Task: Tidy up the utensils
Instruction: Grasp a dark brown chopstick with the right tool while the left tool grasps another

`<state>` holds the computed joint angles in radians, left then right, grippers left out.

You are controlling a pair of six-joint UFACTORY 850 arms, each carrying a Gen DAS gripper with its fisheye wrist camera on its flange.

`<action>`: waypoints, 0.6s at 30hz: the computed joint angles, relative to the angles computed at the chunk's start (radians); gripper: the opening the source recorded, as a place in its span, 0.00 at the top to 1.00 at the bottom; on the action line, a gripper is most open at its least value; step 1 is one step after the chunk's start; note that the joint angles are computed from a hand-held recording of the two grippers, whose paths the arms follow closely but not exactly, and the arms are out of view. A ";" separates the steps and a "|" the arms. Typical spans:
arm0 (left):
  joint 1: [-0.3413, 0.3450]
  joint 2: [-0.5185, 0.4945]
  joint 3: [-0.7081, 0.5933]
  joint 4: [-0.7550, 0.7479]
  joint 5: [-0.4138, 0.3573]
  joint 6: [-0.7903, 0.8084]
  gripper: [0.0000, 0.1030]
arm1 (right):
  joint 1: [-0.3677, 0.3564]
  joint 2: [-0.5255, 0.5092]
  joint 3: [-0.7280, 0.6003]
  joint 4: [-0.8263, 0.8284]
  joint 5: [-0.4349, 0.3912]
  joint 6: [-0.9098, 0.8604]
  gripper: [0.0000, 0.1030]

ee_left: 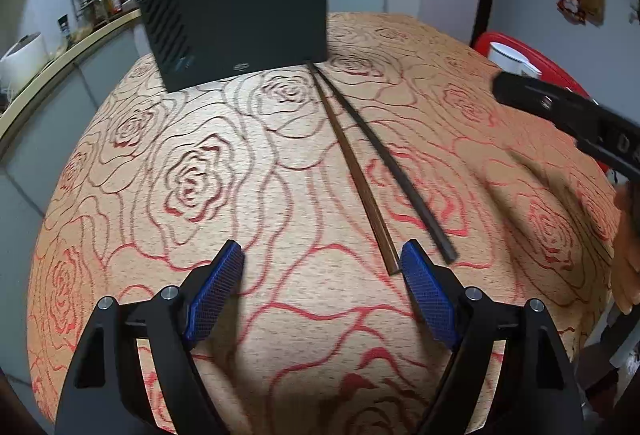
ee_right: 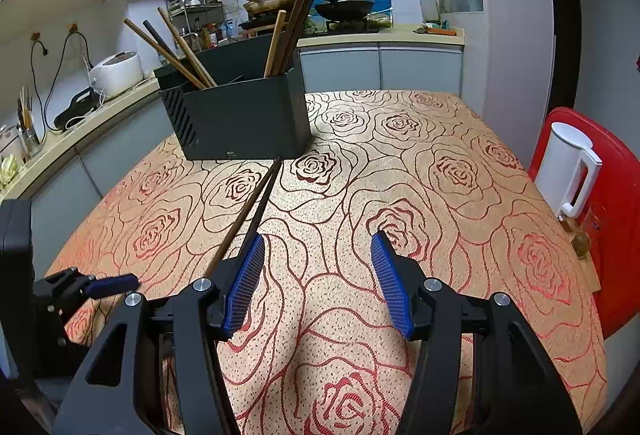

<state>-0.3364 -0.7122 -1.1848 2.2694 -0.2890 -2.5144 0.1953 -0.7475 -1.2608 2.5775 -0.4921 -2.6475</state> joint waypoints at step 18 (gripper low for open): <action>0.048 0.040 0.072 0.099 -0.048 -0.151 0.30 | 0.066 -0.021 0.041 -0.193 0.048 0.051 0.49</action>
